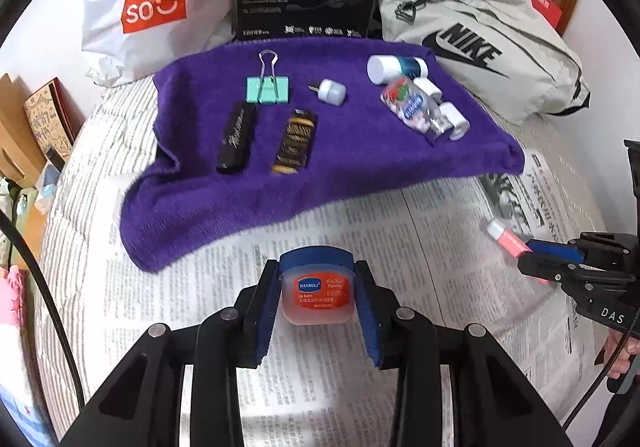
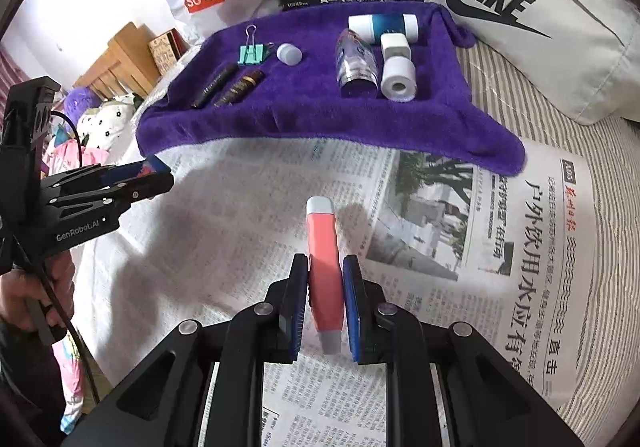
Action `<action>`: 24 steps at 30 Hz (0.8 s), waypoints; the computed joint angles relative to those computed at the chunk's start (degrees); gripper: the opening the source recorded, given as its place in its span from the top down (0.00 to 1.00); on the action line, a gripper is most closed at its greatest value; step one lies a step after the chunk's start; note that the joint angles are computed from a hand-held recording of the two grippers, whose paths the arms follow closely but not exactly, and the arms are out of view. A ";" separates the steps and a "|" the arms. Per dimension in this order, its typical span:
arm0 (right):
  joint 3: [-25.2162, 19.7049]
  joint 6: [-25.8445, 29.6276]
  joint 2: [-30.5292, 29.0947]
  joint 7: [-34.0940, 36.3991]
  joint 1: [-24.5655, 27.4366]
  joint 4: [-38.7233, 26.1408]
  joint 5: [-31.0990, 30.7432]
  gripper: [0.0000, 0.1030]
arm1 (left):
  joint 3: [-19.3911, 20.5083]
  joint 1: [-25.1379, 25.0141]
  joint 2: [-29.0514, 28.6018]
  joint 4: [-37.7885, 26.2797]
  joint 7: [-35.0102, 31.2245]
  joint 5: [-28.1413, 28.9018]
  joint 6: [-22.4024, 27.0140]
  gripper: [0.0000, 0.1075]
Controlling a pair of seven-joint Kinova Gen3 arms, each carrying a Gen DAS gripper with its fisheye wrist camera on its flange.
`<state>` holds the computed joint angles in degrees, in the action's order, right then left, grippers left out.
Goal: Organize rigid objects
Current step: 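Lower jar and pink tube onto the purple towel and open both grippers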
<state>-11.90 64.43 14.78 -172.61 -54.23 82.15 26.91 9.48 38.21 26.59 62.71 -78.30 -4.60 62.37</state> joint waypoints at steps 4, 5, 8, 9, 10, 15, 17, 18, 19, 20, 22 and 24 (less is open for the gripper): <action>0.23 -0.84 -0.02 1.78 1.04 -0.95 -0.35 0.83 | 0.10 -0.80 1.20 -2.89 -1.39 0.42 1.24 0.68; 0.31 -1.04 0.06 2.27 1.33 -1.21 -0.53 0.83 | -0.03 -0.86 1.46 -3.52 -1.65 0.41 1.31 0.68; 0.58 -1.18 1.00 5.37 2.43 -3.33 -1.27 0.83 | -0.32 -1.01 2.47 -5.86 -2.32 0.57 2.07 0.68; 0.85 -1.12 1.27 5.78 2.37 -3.80 -1.31 0.83 | -0.48 -0.97 2.78 -6.63 -2.45 0.54 2.18 0.68; 1.08 -1.23 1.50 6.70 2.67 -4.42 -1.44 0.83 | -0.54 -1.07 3.14 -7.49 -2.74 0.63 2.38 0.68; 2.30 -0.50 2.77 11.78 4.07 -8.49 -2.03 0.83 | -1.14 -1.69 6.02 -13.12 -3.84 1.41 4.12 0.68; 3.13 0.81 3.99 14.03 4.34 -11.23 -1.59 0.83 | -1.21 -2.40 7.64 -15.94 -4.04 2.45 5.29 0.68; 3.51 1.10 4.45 14.89 4.51 -12.22 -1.60 0.83 | -1.24 -2.73 8.35 -17.15 -4.13 3.01 5.75 0.68; 3.81 1.48 5.07 16.23 4.98 -13.48 -2.01 0.83 | -1.26 -3.02 9.05 -18.36 -4.38 3.48 6.20 0.68; 4.11 1.75 5.68 17.52 5.39 -14.64 -2.38 0.83 | -1.45 -3.05 9.81 -19.71 -4.61 3.62 6.70 0.68; 4.75 1.81 7.08 20.03 6.34 -16.92 -3.37 0.83 | -2.08 -2.82 11.49 -22.78 -4.87 3.44 8.31 0.68; 5.33 2.50 9.09 22.97 7.46 -19.64 -4.89 0.83 | -2.57 -2.79 12.80 -25.22 -5.17 3.46 9.70 0.68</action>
<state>-6.57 66.92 23.86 -149.64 -46.77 62.51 22.02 6.91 35.42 39.39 37.50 -83.47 -1.15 72.07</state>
